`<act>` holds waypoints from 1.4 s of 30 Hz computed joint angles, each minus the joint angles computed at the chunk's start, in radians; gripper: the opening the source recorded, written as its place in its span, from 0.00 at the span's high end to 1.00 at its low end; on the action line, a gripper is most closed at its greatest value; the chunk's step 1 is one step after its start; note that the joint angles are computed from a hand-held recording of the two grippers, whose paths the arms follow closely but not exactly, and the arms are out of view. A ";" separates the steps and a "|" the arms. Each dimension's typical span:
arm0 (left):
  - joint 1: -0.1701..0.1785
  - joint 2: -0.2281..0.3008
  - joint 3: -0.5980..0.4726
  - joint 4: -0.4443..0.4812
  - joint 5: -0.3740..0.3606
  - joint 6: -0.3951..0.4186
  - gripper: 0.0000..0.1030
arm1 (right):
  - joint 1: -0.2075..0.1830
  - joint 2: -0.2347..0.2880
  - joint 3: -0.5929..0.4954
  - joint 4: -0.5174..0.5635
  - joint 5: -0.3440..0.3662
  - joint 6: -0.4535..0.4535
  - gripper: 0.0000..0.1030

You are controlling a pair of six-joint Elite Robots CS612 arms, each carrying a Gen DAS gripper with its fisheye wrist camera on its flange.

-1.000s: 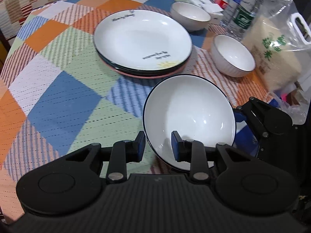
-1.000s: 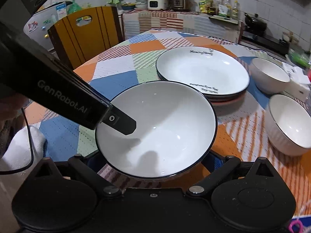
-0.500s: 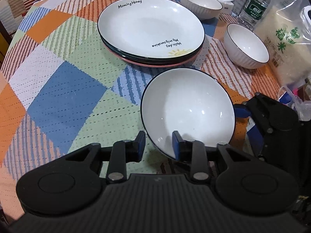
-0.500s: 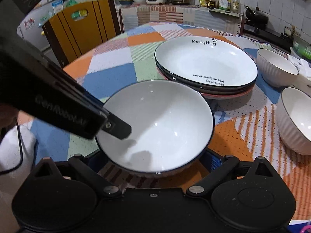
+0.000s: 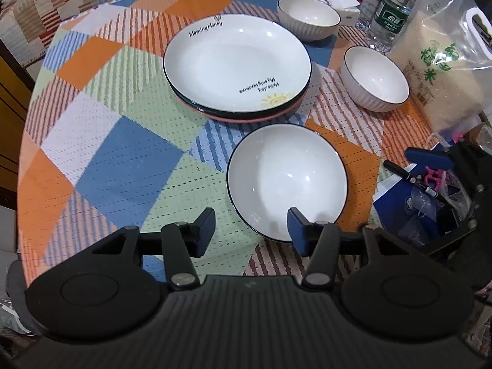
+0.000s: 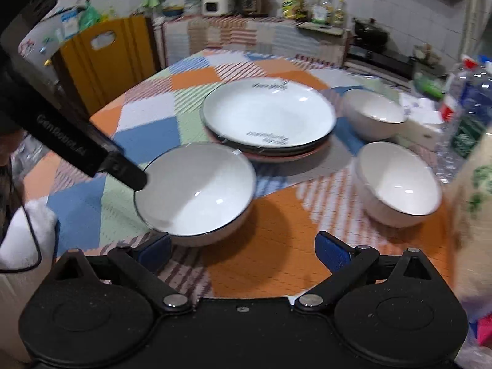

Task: Organize plates and bowls
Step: 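Carry the white bowl beside the plate stack, set it down, open both grippers, then move both grippers to a second white bowl and grasp its rim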

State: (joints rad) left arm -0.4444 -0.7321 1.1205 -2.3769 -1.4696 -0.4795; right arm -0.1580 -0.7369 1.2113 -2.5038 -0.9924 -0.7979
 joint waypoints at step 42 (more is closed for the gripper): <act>-0.005 0.496 -0.909 0.305 -0.104 -0.036 0.41 | 0.001 0.217 -0.313 -0.064 -0.173 0.354 0.06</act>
